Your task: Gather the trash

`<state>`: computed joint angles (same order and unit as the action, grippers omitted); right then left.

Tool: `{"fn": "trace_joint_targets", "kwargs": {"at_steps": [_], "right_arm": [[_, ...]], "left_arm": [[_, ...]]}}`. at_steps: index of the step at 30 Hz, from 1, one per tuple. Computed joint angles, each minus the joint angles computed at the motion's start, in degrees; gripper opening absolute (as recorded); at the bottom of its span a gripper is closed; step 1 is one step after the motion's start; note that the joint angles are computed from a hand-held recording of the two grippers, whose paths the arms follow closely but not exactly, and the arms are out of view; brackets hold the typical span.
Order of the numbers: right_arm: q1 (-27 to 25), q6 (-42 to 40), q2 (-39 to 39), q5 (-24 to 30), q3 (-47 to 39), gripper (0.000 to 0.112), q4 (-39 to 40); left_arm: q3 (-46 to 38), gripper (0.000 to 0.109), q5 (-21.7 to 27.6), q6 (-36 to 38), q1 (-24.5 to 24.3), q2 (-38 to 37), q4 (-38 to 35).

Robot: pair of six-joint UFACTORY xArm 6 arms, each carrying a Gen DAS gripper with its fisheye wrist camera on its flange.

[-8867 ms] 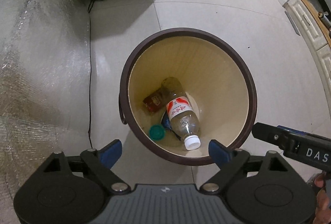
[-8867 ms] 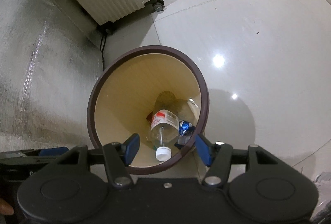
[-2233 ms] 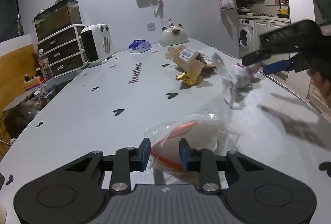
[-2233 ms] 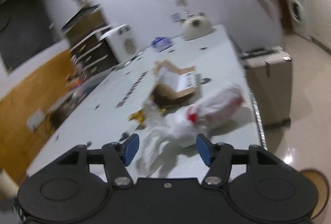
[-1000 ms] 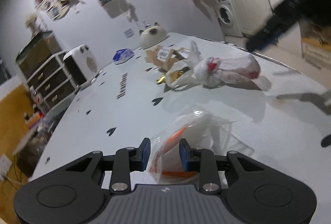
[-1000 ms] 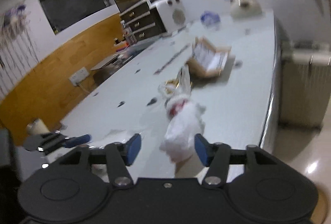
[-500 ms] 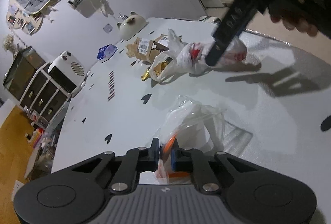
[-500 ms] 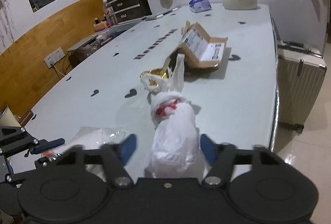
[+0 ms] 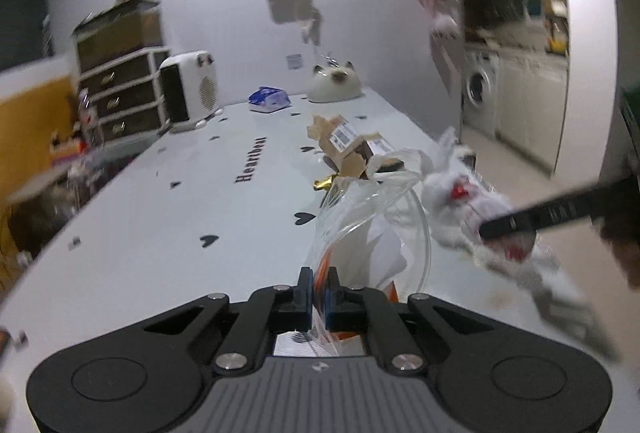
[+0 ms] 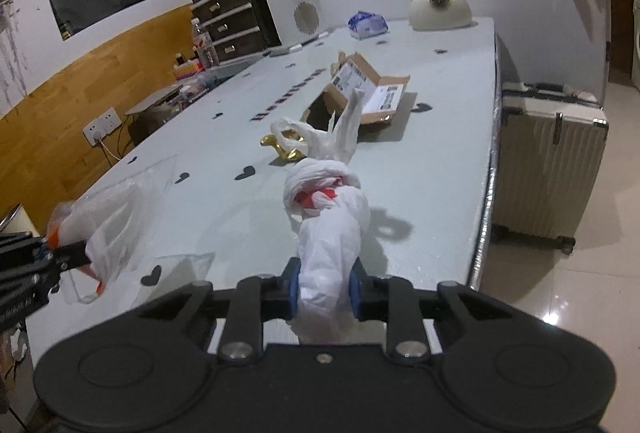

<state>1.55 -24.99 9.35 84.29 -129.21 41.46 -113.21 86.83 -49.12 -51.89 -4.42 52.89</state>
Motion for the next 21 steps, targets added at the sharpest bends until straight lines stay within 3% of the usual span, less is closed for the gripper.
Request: {"fn": "trace_joint_targets", "kwargs": {"at_steps": [7,14,21], "right_arm": [[-0.94,-5.60,-9.66,-7.32,11.78,0.023,-1.53],[-4.60,-7.80,-15.02,-8.72,16.82,0.023,1.47],[-9.74,-10.09,-19.08,-8.25,19.71,0.023,5.00]], "left_arm": [[-7.09,0.005,4.01,-7.90,-4.18,4.76,4.09],[-14.99,0.005,7.56,-10.42,-8.04,10.23,7.94],[-25.91,0.005,8.57,-7.27,-11.39,17.99,10.46]]}}
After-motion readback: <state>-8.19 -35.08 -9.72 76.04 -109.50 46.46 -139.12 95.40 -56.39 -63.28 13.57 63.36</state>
